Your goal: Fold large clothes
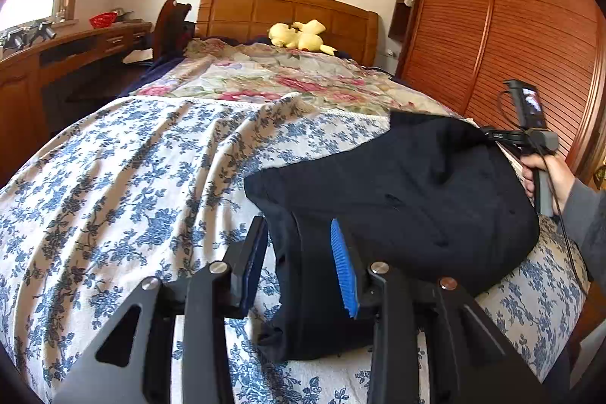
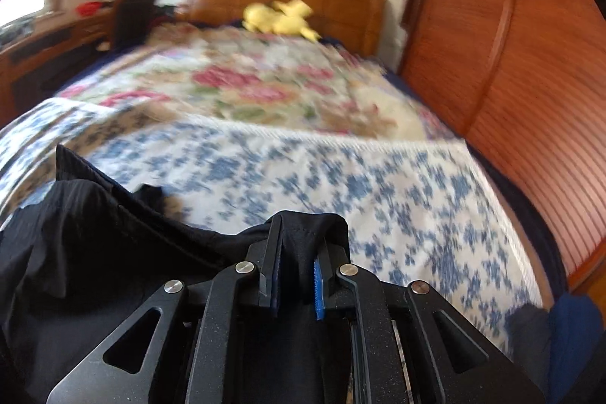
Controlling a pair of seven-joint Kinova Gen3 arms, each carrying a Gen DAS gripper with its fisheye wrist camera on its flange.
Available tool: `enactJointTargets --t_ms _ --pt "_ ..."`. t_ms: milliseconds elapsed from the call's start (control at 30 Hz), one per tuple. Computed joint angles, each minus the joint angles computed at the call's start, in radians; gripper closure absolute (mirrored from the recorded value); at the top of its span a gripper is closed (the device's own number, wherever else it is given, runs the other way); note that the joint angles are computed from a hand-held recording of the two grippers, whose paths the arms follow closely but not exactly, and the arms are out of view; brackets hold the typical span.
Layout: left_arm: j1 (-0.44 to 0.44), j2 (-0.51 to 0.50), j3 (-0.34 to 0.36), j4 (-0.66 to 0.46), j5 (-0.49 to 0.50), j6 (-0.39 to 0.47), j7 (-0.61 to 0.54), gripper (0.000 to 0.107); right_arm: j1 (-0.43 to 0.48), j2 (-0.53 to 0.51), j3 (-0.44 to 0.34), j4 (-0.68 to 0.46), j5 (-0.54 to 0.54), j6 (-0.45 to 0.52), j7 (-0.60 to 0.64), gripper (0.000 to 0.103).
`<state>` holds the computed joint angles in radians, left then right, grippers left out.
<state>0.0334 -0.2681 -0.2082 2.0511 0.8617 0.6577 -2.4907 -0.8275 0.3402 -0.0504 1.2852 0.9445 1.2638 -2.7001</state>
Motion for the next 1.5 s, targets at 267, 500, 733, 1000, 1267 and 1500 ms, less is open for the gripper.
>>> enactJointTargets --t_ms 267,500,733,1000,1267,1500 --pt "-0.003 0.021 0.017 -0.004 -0.011 0.023 -0.012 0.07 0.015 -0.025 -0.001 0.048 -0.066 0.039 -0.022 0.038" --pt "-0.008 0.026 0.046 0.007 -0.055 0.017 0.007 0.07 0.019 -0.171 -0.116 0.265 -0.111 -0.039 -0.059 0.038" --pt "0.005 0.015 0.067 0.02 -0.133 -0.009 0.063 0.07 0.029 -0.256 -0.208 0.407 -0.187 -0.099 -0.133 0.035" --pt "0.014 0.012 0.05 0.025 -0.171 -0.002 0.083 0.07 0.059 -0.31 -0.255 0.467 -0.235 -0.129 -0.176 0.031" --pt "0.013 0.022 0.047 0.023 -0.188 0.011 0.096 0.07 0.051 -0.347 -0.302 0.481 -0.236 -0.101 -0.203 0.03" --pt "0.005 0.031 0.06 0.02 -0.207 0.027 0.114 0.07 0.076 -0.32 -0.287 0.516 -0.315 -0.144 -0.173 0.029"
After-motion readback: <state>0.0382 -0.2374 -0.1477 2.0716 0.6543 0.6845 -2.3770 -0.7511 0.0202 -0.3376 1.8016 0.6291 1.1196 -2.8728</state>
